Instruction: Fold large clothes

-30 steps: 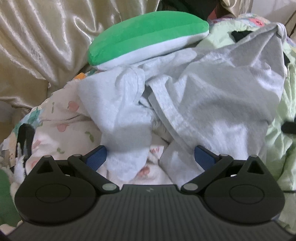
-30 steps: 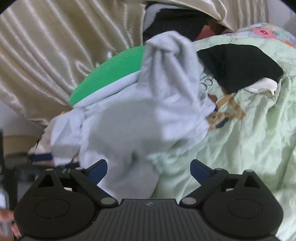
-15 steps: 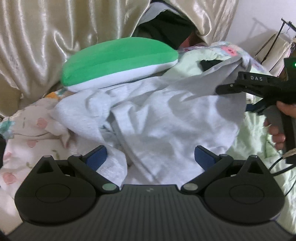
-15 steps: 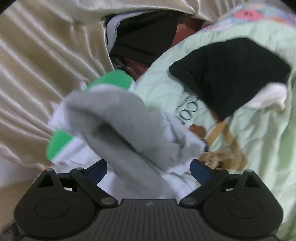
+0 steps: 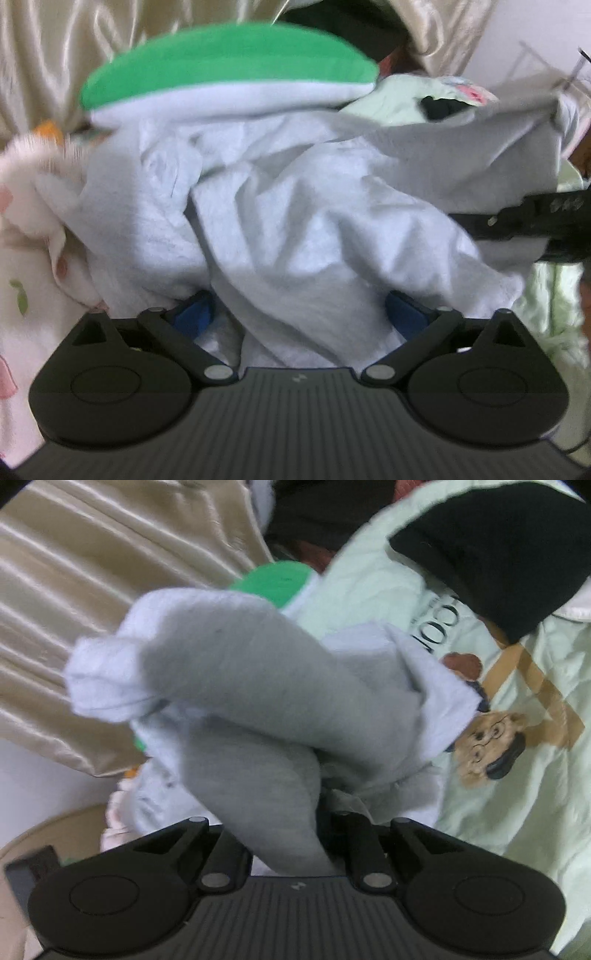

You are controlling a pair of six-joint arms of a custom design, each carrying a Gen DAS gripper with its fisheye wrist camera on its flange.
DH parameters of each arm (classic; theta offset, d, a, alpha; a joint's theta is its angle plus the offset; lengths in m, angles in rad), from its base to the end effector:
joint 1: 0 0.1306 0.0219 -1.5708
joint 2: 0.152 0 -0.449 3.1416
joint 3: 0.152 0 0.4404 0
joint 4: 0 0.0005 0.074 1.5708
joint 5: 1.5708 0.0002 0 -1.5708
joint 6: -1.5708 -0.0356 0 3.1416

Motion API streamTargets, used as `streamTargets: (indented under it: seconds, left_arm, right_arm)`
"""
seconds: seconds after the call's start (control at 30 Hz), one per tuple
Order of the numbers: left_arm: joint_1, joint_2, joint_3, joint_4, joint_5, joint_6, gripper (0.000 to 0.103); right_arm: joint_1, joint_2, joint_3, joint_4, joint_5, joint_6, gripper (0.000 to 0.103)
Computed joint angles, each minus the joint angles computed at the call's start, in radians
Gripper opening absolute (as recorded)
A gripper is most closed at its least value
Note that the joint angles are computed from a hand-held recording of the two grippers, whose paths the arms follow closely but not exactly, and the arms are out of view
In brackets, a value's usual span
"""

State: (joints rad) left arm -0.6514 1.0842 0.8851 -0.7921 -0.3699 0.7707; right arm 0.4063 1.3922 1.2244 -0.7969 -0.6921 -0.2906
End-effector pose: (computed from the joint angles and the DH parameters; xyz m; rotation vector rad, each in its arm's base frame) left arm 0.2975 -0.2113 0.3778 -0.2844 2.4537 -0.1304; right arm 0.4521 0.2187 0.4224 -0.4386 2.5536 1.1474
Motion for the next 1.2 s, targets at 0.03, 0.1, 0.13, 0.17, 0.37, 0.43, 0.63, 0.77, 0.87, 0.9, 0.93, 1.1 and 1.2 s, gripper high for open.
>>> streamTargets:
  seconds: [0.03, 0.1, 0.13, 0.17, 0.37, 0.43, 0.63, 0.77, 0.87, 0.9, 0.93, 1.1, 1.2]
  left_arm:
    - [-0.010, 0.000, 0.006, 0.000, -0.015, -0.013, 0.051]
    - [-0.065, 0.003, 0.038, -0.028, -0.120, -0.043, 0.040]
    - [-0.078, 0.000, 0.051, -0.033, -0.141, -0.043, 0.033]
    - [-0.090, -0.009, 0.063, -0.030, -0.154, -0.039, 0.031]
    - [-0.171, 0.035, 0.233, -0.054, -0.248, -0.123, 0.024]
    - [-0.178, 0.069, 0.296, -0.053, -0.249, -0.136, 0.024]
    - [-0.249, 0.227, 0.588, -0.026, -0.357, -0.330, 0.023]
    - [-0.281, 0.368, 0.820, 0.023, -0.328, -0.455, 0.019]
    - [-0.289, 0.490, 0.988, -0.022, -0.268, -0.478, 0.019]
    - [-0.288, 0.535, 1.045, -0.055, -0.243, -0.471, 0.019]
    - [-0.286, 0.568, 1.077, -0.077, -0.199, -0.449, 0.021]
    - [-0.268, 0.711, 1.178, -0.152, -0.020, -0.375, 0.022]
    - [-0.272, 0.796, 1.196, -0.197, 0.058, -0.375, 0.026]
  right_arm:
    - [-0.004, -0.030, -0.014, 0.024, -0.028, -0.011, 0.011]
    - [-0.024, -0.074, -0.028, 0.053, -0.109, -0.047, 0.010]
    - [-0.037, -0.094, -0.033, 0.066, -0.154, -0.066, 0.010]
    - [-0.051, -0.108, -0.034, 0.072, -0.200, -0.081, 0.010]
    - [-0.185, -0.201, -0.017, 0.075, -0.409, -0.189, 0.009]
    - [-0.256, -0.230, -0.001, 0.081, -0.444, -0.225, 0.009]
    - [-0.493, -0.275, 0.114, -0.055, -0.486, -0.155, 0.009]
    - [-0.671, -0.254, 0.244, -0.213, -0.493, -0.006, 0.009]
    - [-0.781, -0.195, 0.355, -0.370, -0.434, 0.142, 0.009]
    - [-0.804, -0.187, 0.370, -0.375, -0.386, 0.159, 0.009]
    - [-0.835, -0.176, 0.381, -0.365, -0.316, 0.170, 0.009]
    - [-0.945, -0.085, 0.360, -0.299, -0.144, 0.115, 0.009]
    - [-0.986, -0.004, 0.315, -0.264, -0.042, 0.102, 0.012]
